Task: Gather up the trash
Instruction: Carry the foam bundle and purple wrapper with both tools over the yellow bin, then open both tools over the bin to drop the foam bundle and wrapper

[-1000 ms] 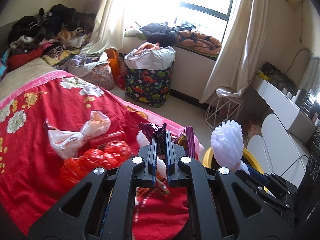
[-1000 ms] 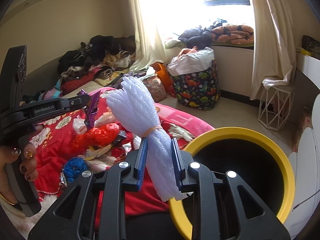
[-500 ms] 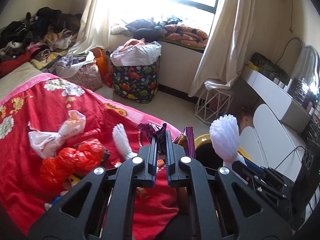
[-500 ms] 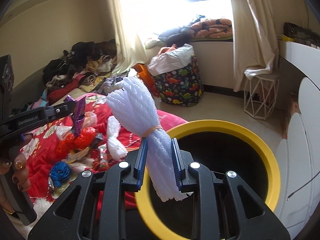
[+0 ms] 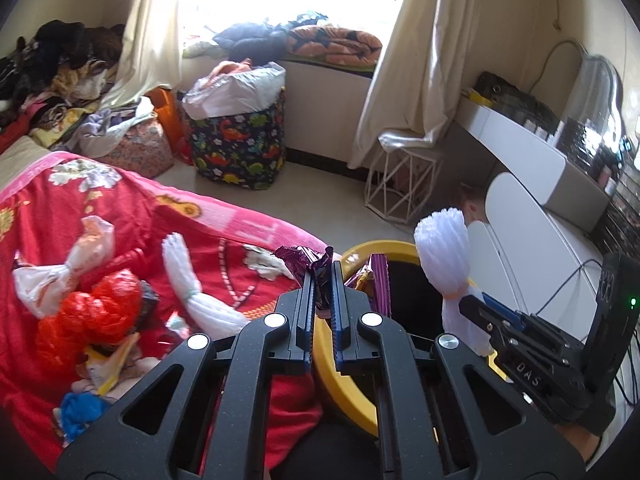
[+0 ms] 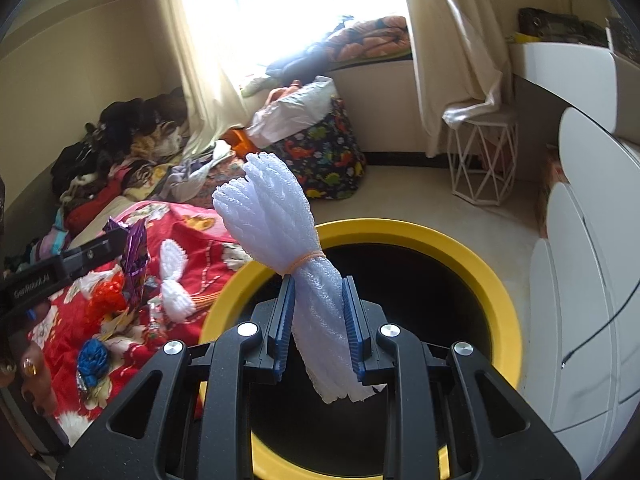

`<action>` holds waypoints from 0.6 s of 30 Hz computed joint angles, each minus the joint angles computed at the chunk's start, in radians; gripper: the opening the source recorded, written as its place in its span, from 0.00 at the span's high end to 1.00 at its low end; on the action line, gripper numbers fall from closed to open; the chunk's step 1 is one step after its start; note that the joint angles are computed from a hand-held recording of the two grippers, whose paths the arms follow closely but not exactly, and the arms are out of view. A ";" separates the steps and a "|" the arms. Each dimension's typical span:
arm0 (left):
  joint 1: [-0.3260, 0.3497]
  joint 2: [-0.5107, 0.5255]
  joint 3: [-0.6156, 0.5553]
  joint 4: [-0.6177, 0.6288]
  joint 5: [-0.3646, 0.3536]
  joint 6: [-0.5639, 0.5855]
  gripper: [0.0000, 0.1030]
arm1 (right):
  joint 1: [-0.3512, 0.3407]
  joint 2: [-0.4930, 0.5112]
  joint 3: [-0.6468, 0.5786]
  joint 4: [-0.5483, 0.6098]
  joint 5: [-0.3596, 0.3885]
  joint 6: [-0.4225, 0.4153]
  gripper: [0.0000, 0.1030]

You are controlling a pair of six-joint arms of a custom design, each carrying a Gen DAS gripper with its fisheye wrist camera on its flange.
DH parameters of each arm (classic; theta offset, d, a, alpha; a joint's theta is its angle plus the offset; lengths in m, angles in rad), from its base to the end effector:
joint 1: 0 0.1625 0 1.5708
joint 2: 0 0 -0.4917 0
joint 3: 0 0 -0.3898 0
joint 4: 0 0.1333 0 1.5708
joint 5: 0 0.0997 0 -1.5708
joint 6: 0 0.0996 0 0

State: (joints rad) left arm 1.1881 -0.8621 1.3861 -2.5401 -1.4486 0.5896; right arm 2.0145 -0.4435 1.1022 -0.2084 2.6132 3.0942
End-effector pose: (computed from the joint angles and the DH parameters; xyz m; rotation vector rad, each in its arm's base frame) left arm -0.1601 -0.7872 0.2945 1.3232 2.5902 -0.6366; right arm 0.3665 -0.6609 0.0233 -0.2049 -2.0392 1.4038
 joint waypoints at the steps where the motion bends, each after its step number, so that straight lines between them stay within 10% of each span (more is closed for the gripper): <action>1: -0.002 0.002 0.002 0.007 0.000 0.002 0.97 | -0.001 -0.003 0.006 -0.002 0.002 0.008 0.77; 15: -0.032 0.033 0.040 0.042 -0.004 0.032 0.96 | -0.015 -0.067 0.123 -0.034 0.047 0.113 0.73; 18: -0.031 0.042 0.029 0.060 -0.017 0.029 0.84 | -0.016 -0.075 0.141 -0.046 0.049 0.125 0.69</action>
State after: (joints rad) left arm 1.1567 -0.8201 1.4150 -2.4799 -1.4658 0.6185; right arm 1.9987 -0.5190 1.2430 -0.2547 2.6626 3.2190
